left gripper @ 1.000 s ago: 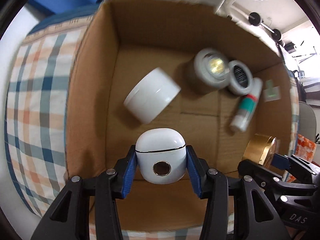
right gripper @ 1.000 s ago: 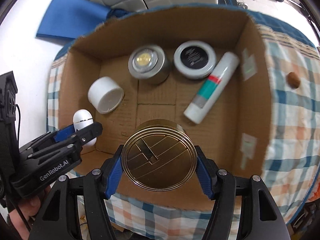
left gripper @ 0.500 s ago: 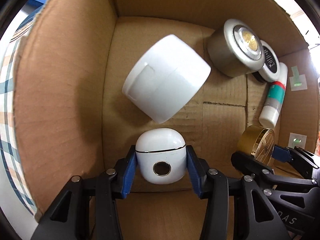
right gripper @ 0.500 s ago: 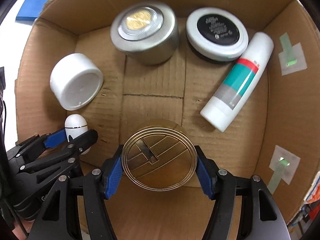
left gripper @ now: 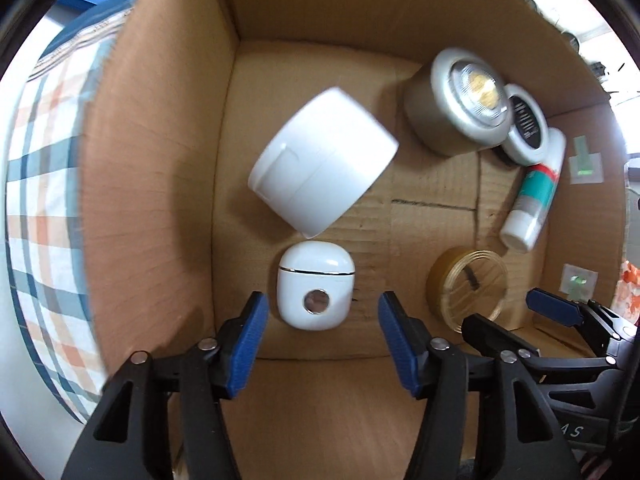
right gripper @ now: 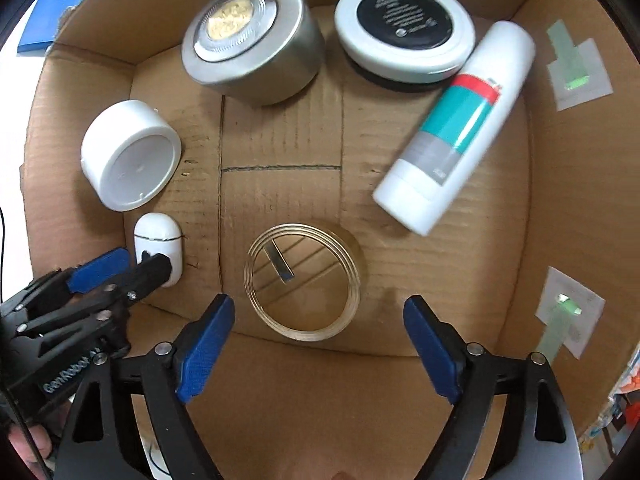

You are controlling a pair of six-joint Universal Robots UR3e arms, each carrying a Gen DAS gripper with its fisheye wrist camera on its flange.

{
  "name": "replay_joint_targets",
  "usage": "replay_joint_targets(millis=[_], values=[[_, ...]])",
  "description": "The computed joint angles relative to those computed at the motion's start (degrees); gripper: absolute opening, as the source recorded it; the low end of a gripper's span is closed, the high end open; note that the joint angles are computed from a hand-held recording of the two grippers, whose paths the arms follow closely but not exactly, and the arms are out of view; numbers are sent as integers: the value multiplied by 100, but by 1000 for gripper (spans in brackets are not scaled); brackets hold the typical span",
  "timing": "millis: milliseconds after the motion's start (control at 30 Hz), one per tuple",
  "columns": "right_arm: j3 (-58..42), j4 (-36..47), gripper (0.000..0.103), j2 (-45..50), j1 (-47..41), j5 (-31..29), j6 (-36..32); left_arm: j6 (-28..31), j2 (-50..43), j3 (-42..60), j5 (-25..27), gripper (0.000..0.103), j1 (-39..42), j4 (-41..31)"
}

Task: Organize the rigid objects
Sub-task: 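Lower the gold tin and earbud case into the box and open both grippers, then reach the right gripper down and grasp the red packet beside the carton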

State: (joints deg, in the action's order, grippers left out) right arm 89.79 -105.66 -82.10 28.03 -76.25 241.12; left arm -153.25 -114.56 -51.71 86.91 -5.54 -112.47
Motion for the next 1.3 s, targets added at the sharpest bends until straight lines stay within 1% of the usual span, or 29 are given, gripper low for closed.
replay_joint_targets(millis=[33,67,100,167,200,267,367,400,433,533,600,767,833,900,1000,1067,1100,1200,1300], values=[[-1,92,96,-88,-1,-57,-5,-53,-17,180,-41,61,12,-168],[-37,204,99,-164,18,-125,-5,-101,-7,309,-60,69,17,-251],[-143,339,101,-188,84,-211,27,-118,60,347,-84,74,35,-263],[-237,608,103,-377,143,-423,43,-139,350,160,-4,99,39,-71],[-251,690,103,-490,161,-491,41,-121,455,134,-58,103,76,-43],[-361,919,103,-657,232,-645,52,-52,618,233,-278,103,201,-238],[-831,1396,103,-652,517,-1013,130,153,838,312,-351,103,347,-232],[-1006,1425,103,-568,641,-1084,220,200,1030,196,-378,103,379,-131],[-1255,1526,103,-445,714,-1148,285,390,1188,142,-420,103,548,-71],[-1628,1698,103,-376,1035,-1437,609,620,1662,-41,-491,103,749,84],[-2312,2085,103,-113,1368,-1722,930,826,1717,277,-609,103,977,-147],[-3966,3122,103,492,1974,-2271,1476,1140,2104,592,-941,103,1402,-500],[-4712,3632,103,709,2186,-2427,1695,1185,2244,672,-1077,103,1523,-596],[-5311,3986,103,916,2342,-2543,1868,1288,2278,961,-1212,103,1665,-912],[-6400,4648,103,1324,2601,-2760,2117,1349,2372,1160,-1329,103,1764,-1157],[-6761,4809,103,1420,2713,-2822,2188,1337,2356,1393,-1398,103,1770,-1356],[-7163,5049,103,1574,2776,-2869,2243,1316,2330,1515,-1422,103,1746,-1447],[-7503,5260,103,1601,2865,-2954,2294,1114,2152,2021,-1455,103,1496,-1719],[-6641,4846,103,943,2852,-2956,2301,624,1965,2360,-1402,103,887,-1638]])
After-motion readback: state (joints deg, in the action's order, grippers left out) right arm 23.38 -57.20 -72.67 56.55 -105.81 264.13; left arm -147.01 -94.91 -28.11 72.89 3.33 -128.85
